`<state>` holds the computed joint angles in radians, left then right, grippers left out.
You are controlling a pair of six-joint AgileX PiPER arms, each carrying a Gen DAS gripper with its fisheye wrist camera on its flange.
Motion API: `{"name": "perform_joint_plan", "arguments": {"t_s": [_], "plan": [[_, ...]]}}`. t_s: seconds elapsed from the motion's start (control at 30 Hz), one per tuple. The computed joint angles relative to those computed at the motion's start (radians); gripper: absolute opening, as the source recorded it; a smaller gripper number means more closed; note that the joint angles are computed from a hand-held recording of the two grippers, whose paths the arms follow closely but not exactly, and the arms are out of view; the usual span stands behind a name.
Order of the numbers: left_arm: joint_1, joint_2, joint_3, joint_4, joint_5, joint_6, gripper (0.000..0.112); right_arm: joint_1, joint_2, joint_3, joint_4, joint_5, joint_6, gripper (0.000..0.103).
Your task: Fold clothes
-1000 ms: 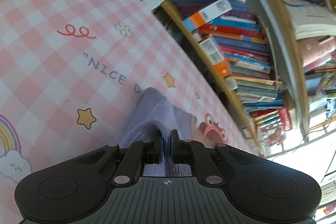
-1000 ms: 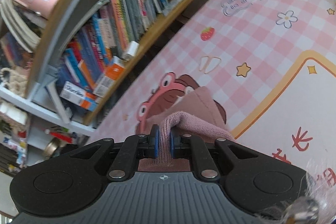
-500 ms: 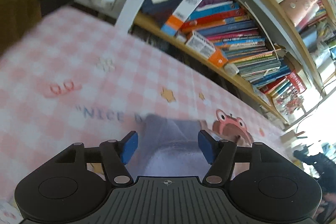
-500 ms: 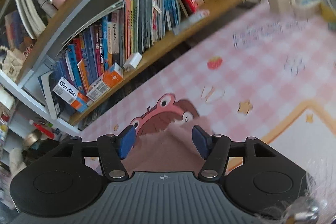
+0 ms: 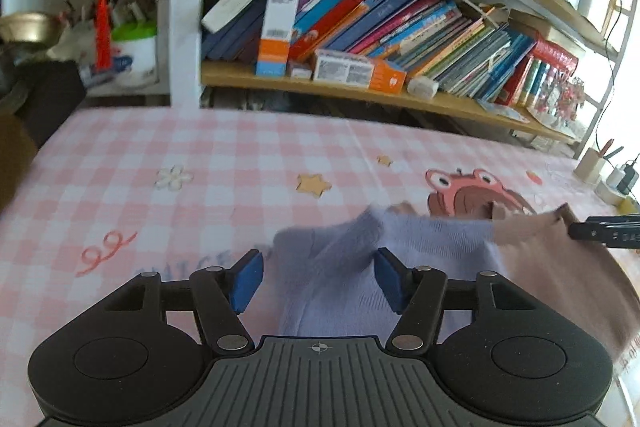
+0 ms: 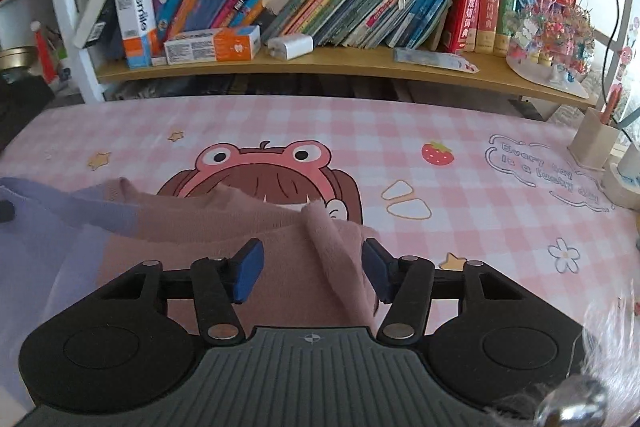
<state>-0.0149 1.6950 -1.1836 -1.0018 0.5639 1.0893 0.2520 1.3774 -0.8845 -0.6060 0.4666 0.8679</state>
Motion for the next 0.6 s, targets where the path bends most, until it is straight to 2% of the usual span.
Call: {"name": "perform_joint_plan", "arguments": {"t_s": [0.03,0.07,0.1,0.13,0.17,0.3,0.37,0.43,0.5,0.6], "plan": [[-0.004,0.01,-0.011,0.0,0.005,0.003,0.045,-0.006,0.017,-0.01,0.005,-0.004,-0.004,0.042],[-0.005,0.021,-0.026,0.016,0.02,-0.008,0.03,-0.013,0.034,-0.021,0.012,-0.007,-0.009,0.029],[-0.004,0.034,-0.043,0.033,0.039,-0.023,0.023,-0.023,0.05,-0.036,0.044,0.004,-0.038,0.011],[-0.001,0.039,-0.052,0.037,0.057,-0.022,0.011,-0.028,0.049,-0.044,0.076,0.023,-0.065,0.006],[0.005,0.036,-0.054,0.026,0.074,-0.005,0.005,-0.033,0.047,-0.051,0.105,0.041,-0.09,0.006],[0.073,0.007,-0.068,-0.101,0.198,0.08,0.005,-0.099,-0.129,0.03,0.232,-0.044,-0.134,0.005],[0.069,0.046,-0.111,-0.088,0.195,0.036,0.005,-0.149,-0.17,0.039,0.311,-0.053,-0.156,0.005],[0.046,0.106,-0.167,-0.03,0.168,-0.047,0.005,-0.187,-0.116,0.027,0.356,-0.05,-0.193,0.005],[0.013,0.183,-0.228,0.088,0.143,-0.189,0.005,-0.196,-0.037,0.009,0.377,-0.042,-0.207,0.005],[0.002,0.217,-0.232,0.103,0.123,-0.197,0.005,-0.179,0.031,-0.003,0.333,-0.035,-0.164,0.005]]}}
